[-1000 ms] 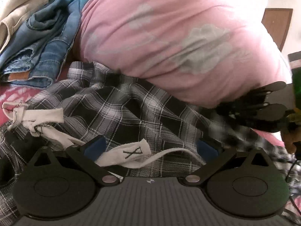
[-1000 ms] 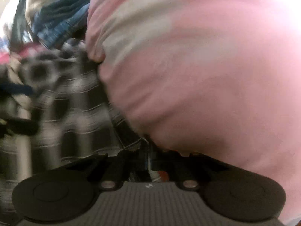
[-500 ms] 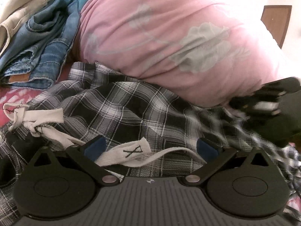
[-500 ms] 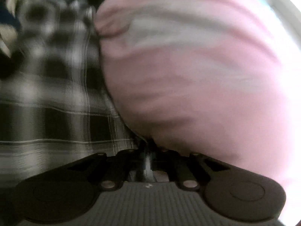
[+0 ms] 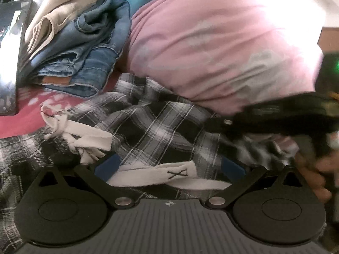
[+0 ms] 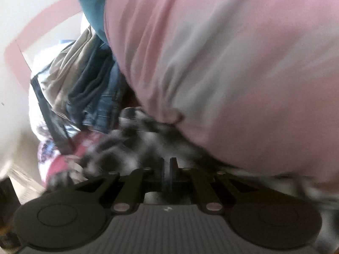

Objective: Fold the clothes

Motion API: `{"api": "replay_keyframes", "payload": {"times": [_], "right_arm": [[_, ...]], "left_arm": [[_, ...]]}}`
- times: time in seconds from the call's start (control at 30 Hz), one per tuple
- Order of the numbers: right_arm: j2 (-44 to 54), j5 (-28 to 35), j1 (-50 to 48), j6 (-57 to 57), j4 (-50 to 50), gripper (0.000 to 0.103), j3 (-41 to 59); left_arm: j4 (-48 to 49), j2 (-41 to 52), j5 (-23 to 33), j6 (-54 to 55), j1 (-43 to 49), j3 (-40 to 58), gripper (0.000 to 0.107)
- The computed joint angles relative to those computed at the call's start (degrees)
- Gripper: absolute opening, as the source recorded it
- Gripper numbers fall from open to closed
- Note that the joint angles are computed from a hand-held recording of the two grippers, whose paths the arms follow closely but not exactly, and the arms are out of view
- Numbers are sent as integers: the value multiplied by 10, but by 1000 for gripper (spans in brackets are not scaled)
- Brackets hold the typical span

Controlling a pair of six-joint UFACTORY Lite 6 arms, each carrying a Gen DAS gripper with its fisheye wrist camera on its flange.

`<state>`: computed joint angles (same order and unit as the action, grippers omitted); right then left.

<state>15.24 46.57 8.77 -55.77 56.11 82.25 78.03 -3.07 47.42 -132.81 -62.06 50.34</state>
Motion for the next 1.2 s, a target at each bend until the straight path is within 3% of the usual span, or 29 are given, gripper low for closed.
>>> {"api": "replay_keyframes", "payload": {"times": [0.07, 0.17, 0.27, 0.43, 0.5, 0.57, 0.7, 0.8, 0.87, 1.0, 1.07, 1.13, 1.2], "right_arm": [[29, -67, 56, 46, -55, 2, 32], [97, -119, 79, 114, -125, 0, 95], [118, -94, 72, 159, -132, 0, 135], [3, -52, 74, 127, -129, 0, 66], [9, -52, 98, 132, -130, 0, 88], [71, -77, 139, 169, -167, 0, 155], [286, -102, 204, 335, -336, 0, 395], [352, -73, 192, 346, -324, 0, 487], [303, -69, 172, 296, -263, 0, 429], [73, -25, 82, 140, -152, 3, 195], [-47, 35, -25, 68, -109, 22, 103], [-157, 44, -130, 18, -87, 33, 18], [-201, 61, -248, -29, -113, 35, -9]], "left_arm": [[-11, 0, 5, 21, -2, 4, 103], [-18, -3, 7, 32, -4, 4, 103], [-24, -11, 15, 38, -11, -2, 103], [-31, -19, 40, 32, -26, -11, 103], [-32, -19, 44, 29, -26, -11, 103], [-33, -18, 46, 30, -28, -11, 103], [-34, -8, 52, 35, -29, -2, 103], [-36, -7, 56, 36, -32, 0, 103], [-35, -9, 55, 35, -32, 0, 103], [-32, -15, 52, 30, -31, -4, 103], [-34, -15, 54, 31, -33, -2, 103], [-46, -7, 66, 46, -37, 14, 103], [-61, 11, 90, 68, -46, 42, 103]]}}
